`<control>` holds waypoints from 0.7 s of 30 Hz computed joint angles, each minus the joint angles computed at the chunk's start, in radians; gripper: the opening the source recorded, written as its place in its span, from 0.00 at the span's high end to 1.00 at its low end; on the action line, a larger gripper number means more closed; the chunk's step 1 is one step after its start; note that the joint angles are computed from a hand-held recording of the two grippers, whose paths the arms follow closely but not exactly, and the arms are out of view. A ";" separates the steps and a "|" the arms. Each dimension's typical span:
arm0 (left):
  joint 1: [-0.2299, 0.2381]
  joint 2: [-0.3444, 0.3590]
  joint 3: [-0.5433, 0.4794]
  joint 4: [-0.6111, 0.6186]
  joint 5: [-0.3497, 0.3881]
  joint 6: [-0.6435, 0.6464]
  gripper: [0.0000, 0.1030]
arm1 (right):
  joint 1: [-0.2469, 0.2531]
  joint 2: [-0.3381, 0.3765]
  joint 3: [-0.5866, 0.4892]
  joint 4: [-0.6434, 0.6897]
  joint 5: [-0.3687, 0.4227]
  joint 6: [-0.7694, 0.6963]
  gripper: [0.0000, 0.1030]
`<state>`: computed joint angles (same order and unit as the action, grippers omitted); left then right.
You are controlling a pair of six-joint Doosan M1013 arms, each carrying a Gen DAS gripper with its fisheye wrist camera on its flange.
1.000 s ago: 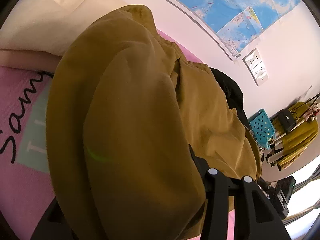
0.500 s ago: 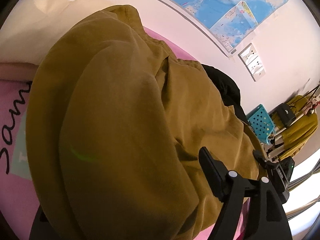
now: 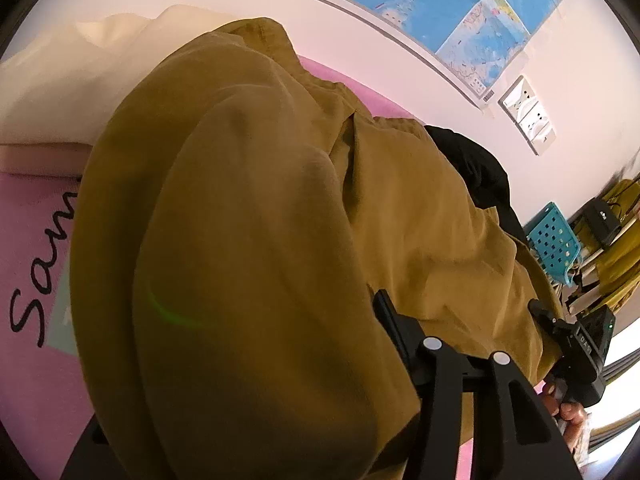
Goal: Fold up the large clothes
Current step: 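Lift the olive shirt bundle high with both grippers clamped on it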
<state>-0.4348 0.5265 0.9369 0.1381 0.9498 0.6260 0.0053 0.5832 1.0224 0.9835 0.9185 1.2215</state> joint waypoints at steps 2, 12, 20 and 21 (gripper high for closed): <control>-0.002 0.001 -0.004 0.010 0.007 0.007 0.55 | 0.001 -0.003 0.004 0.007 -0.004 -0.015 0.62; -0.003 -0.018 0.013 0.019 -0.019 0.003 0.74 | -0.007 -0.015 0.013 0.064 0.005 -0.037 0.80; 0.011 -0.086 0.102 -0.099 -0.091 0.098 0.65 | -0.020 -0.070 0.066 0.052 0.064 -0.079 0.69; 0.015 -0.081 0.105 -0.115 -0.079 0.104 0.63 | -0.019 -0.057 0.054 0.020 0.088 -0.035 0.66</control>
